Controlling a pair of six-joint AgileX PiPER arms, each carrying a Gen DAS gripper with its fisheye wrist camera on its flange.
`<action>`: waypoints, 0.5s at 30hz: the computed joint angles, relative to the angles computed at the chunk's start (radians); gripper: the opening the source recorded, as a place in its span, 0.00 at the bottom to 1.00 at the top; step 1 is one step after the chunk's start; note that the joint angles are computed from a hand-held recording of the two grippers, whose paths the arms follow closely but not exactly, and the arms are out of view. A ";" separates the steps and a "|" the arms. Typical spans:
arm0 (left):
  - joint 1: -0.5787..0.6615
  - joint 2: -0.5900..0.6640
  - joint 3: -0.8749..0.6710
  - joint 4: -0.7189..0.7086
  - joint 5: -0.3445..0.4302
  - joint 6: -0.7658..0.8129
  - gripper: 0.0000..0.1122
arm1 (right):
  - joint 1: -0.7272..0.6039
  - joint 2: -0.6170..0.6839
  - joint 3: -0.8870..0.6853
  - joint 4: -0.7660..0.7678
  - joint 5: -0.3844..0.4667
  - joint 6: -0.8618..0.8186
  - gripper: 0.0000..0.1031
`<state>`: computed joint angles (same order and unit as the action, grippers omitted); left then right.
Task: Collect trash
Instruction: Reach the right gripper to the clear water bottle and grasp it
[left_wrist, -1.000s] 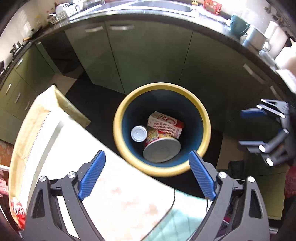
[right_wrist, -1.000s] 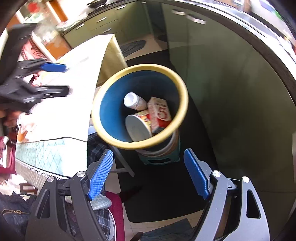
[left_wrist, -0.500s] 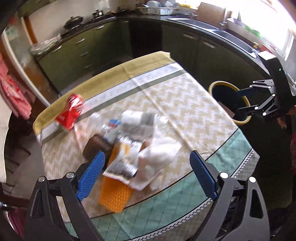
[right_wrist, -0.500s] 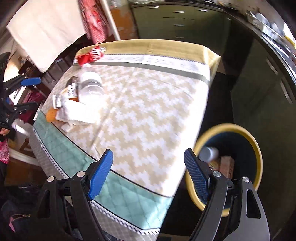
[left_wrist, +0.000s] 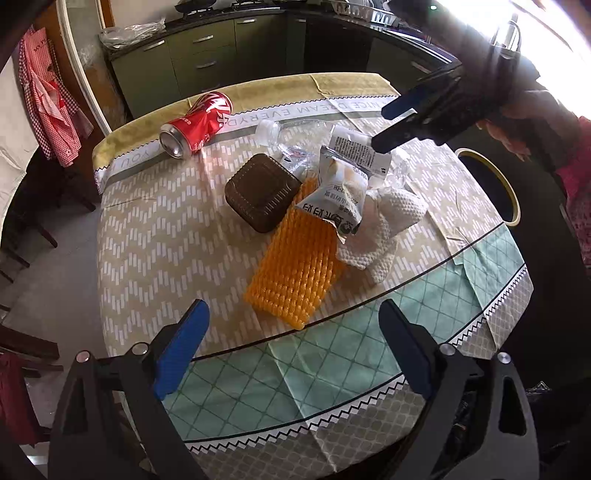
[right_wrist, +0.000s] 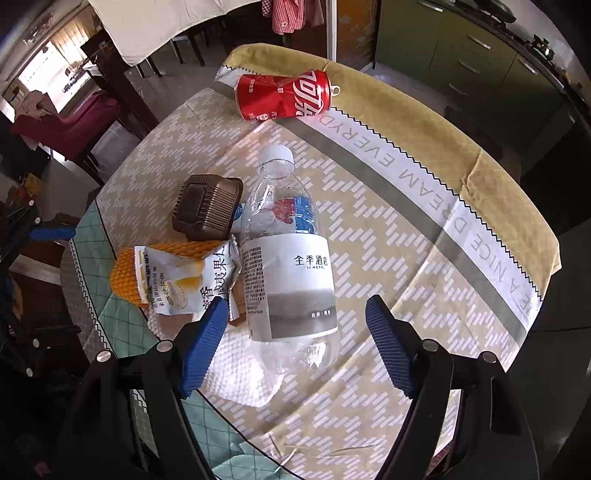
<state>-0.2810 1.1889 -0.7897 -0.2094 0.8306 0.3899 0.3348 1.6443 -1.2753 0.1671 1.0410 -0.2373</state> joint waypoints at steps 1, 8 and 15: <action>0.002 0.002 0.000 -0.005 -0.001 0.006 0.79 | 0.001 0.012 -0.006 -0.008 0.003 0.003 0.74; 0.047 0.025 0.007 -0.072 -0.006 0.096 0.79 | -0.002 0.102 -0.056 -0.017 0.024 0.001 0.71; 0.072 0.040 0.010 -0.105 -0.006 0.145 0.79 | 0.032 0.177 -0.113 -0.057 0.059 0.023 0.71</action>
